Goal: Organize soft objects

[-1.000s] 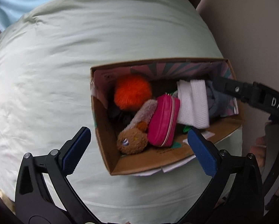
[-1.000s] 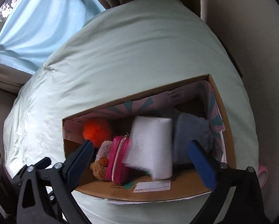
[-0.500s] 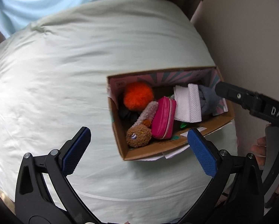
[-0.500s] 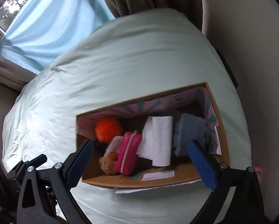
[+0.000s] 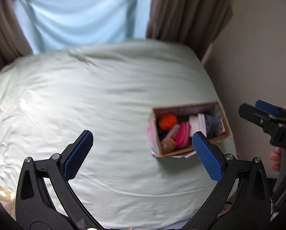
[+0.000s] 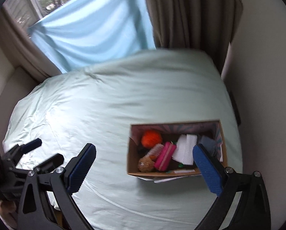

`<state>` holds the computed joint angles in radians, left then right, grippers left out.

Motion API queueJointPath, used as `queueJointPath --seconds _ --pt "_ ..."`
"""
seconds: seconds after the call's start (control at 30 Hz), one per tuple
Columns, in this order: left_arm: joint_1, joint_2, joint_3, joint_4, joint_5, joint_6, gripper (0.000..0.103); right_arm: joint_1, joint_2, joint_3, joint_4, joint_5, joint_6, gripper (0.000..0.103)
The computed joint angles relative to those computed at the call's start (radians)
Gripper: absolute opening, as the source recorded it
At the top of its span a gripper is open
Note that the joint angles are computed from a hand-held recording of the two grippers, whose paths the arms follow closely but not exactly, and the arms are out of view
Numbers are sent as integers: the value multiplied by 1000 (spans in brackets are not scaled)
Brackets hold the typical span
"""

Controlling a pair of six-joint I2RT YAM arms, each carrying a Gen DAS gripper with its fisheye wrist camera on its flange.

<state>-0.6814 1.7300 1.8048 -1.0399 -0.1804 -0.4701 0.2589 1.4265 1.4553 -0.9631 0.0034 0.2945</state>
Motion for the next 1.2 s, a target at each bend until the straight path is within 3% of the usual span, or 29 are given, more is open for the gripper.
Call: queueJointPath --seconds 0.2,0.43,0.83,1.2 --pt "50 -225 -50 -19 -120 49 103 236 -43 102 -25 203 92 101" --pt "87 -401 -103 -14 -179 85 103 429 -37 195 -52 421 168 101" --pt "-13 -536 -209 59 -354 85 103 582 -58 217 -87 625 237 101" --pt "-26 -533 -218 98 -356 85 103 590 -89 201 -80 671 246 101"
